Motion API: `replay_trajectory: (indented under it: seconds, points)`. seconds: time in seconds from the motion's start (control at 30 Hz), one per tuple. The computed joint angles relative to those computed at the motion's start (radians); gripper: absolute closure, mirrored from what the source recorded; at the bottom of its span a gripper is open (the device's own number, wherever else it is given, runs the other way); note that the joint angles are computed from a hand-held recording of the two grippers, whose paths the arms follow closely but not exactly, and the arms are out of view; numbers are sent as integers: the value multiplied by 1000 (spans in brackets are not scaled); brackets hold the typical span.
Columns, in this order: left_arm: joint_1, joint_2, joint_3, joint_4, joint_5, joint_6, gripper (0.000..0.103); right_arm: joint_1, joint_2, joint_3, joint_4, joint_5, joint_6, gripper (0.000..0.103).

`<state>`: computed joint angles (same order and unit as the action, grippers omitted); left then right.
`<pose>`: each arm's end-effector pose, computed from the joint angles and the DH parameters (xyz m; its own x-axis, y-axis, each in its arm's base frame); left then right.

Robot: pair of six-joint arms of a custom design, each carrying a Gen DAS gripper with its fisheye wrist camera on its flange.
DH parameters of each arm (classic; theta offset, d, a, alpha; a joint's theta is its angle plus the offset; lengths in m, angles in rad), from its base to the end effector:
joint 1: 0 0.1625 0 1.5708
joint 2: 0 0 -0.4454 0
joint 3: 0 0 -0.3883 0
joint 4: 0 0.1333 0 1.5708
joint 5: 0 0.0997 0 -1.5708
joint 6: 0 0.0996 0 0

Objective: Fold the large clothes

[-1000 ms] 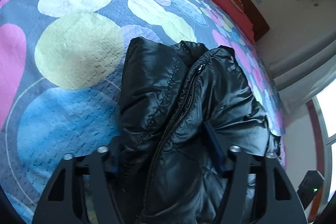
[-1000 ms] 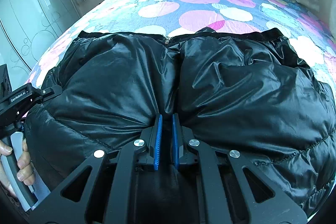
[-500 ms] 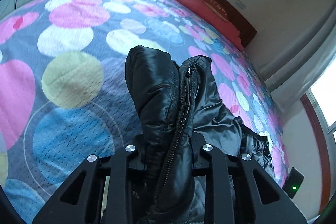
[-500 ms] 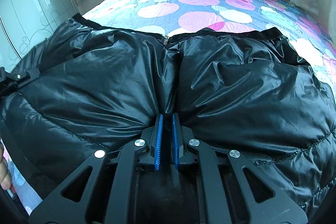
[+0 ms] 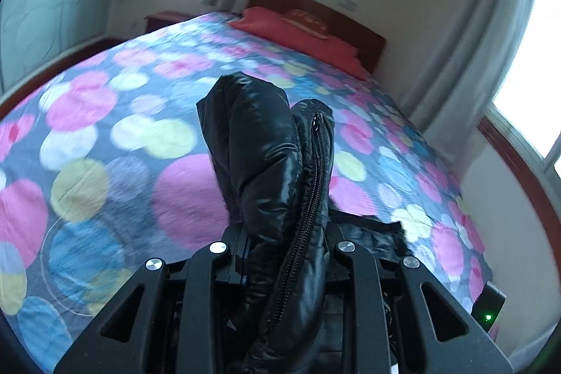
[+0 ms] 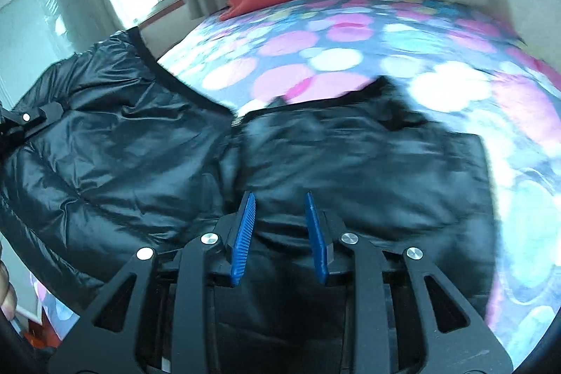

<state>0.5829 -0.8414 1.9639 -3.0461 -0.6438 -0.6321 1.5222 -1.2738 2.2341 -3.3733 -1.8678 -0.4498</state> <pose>-0.3665 -0.4967 0.1230 -0.9156 -0.0236 -0.4014 0.3005 0.6229 -0.7222 0.0802 -0.4949 0.2812 -0.8646 -0.0509 0.4999 -0.3815 0.7139 -0.5872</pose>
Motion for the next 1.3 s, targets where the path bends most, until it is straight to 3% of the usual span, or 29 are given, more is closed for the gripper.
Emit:
replay_trajectory:
  seconds: [0.23,0.47,0.67,0.8,1.0,1.13,1.3]
  points:
    - [-44,162,-179,95,-25,92,77,-136,-146,30,36,73,28,73]
    - [-45,314,-324,225,-83,111,77,-247,-247,42,76,121,62,73]
    - [-58,413,-356,199,-66,191,77,-316,-280,43,115,140,96,73]
    - [-76,438,-357,177,-33,233,75,-332,-277,40,140,152,111,73]
    - [-103,416,-359,257,-18,176,61,-317,-289,51,118,140,94,72]
    - [-111,388,-334,180,-85,176,41,-300,-301,61,108,120,86,72]
    - [-132,351,-305,95,-135,215,41,-277,-327,72,107,111,93,72]
